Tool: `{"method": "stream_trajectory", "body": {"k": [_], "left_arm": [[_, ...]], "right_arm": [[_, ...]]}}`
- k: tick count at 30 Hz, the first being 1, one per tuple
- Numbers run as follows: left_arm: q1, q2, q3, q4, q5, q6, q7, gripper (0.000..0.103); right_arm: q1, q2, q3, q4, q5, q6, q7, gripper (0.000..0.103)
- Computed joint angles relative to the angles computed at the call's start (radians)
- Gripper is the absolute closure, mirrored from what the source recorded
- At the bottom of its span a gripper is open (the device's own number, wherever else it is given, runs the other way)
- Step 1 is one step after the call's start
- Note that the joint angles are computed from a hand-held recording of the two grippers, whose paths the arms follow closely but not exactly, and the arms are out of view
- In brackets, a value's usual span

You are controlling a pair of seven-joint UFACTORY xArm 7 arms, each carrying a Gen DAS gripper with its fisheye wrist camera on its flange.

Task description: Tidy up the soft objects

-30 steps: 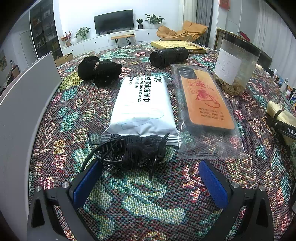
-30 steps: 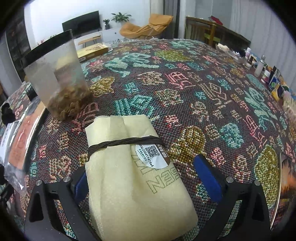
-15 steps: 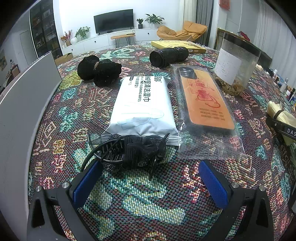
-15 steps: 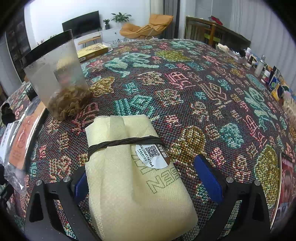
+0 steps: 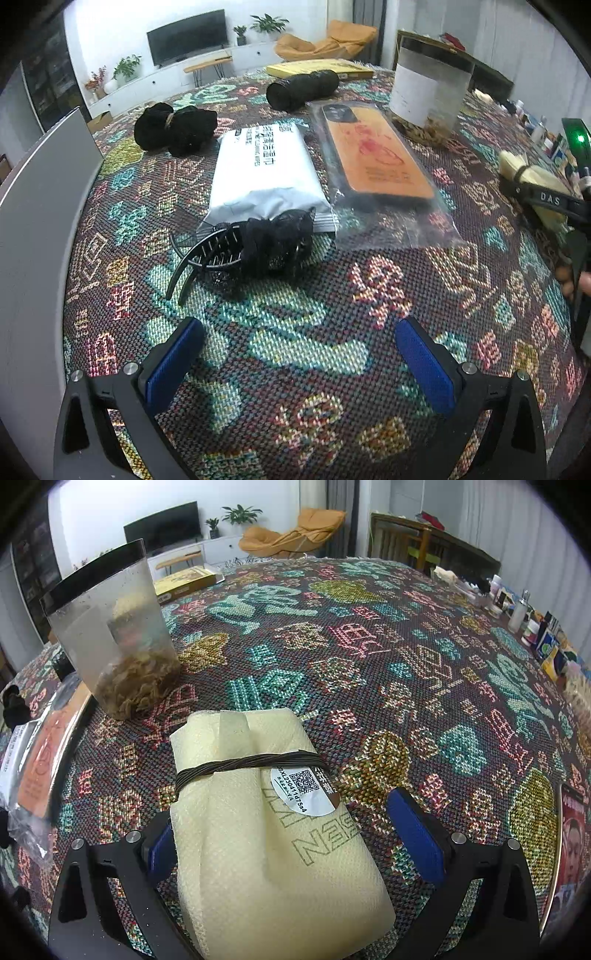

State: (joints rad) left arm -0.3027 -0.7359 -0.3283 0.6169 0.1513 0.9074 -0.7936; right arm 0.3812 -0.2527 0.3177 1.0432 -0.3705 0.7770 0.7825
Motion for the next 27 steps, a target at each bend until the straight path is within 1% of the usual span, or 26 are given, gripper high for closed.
{"method": "stream_trajectory", "body": {"k": [2, 4, 8, 11, 14, 17, 19, 23, 24, 25, 26, 27], "left_arm": [[-0.007, 0.004, 0.004, 0.019, -0.012, 0.038, 0.006, 0.000], [-0.015, -0.011, 0.013, 0.018, -0.024, 0.051, 0.010, 0.000], [-0.015, -0.065, 0.033, 0.014, -0.045, 0.062, 0.020, 0.000], [-0.009, -0.102, 0.068, 0.017, -0.073, 0.058, 0.043, 0.000], [0.014, -0.105, 0.101, 0.030, -0.096, 0.050, 0.076, 0.000], [0.056, -0.077, 0.127, 0.061, -0.101, 0.035, 0.106, 0.000], [0.085, -0.045, 0.146, 0.077, -0.106, 0.001, 0.121, 0.000], [0.124, 0.083, 0.169, 0.129, -0.121, -0.045, 0.149, 0.000], [0.127, 0.129, 0.169, 0.153, -0.116, -0.044, 0.166, 0.000], [0.132, 0.177, 0.162, 0.181, -0.100, -0.035, 0.183, 0.000], [0.142, 0.219, 0.148, 0.206, -0.072, -0.026, 0.192, 0.000], [0.154, 0.265, 0.131, 0.235, -0.033, -0.012, 0.193, 0.000]], "right_arm": [[0.000, 0.001, 0.001, 0.001, -0.001, 0.000, 0.001, 0.002], [0.001, -0.001, -0.002, -0.002, 0.004, -0.004, -0.002, 0.002], [0.002, -0.003, -0.006, -0.005, 0.012, -0.009, -0.019, 0.002], [0.001, 0.000, -0.006, -0.003, 0.015, -0.012, -0.027, 0.002], [0.000, 0.001, -0.005, -0.002, 0.014, -0.012, -0.027, 0.002], [0.000, 0.001, -0.005, -0.002, 0.014, -0.012, -0.028, 0.002], [0.000, 0.001, -0.005, -0.002, 0.015, -0.012, -0.028, 0.002], [-0.004, -0.002, -0.005, -0.005, 0.026, -0.018, -0.040, 0.002], [0.012, 0.002, -0.025, 0.000, 0.054, -0.017, -0.092, 0.002], [0.025, 0.006, -0.048, 0.011, 0.106, -0.010, -0.163, 0.002], [0.039, 0.010, -0.078, 0.026, 0.182, 0.005, -0.250, 0.003], [0.053, 0.009, -0.114, 0.039, 0.281, 0.017, -0.344, 0.003]]}}
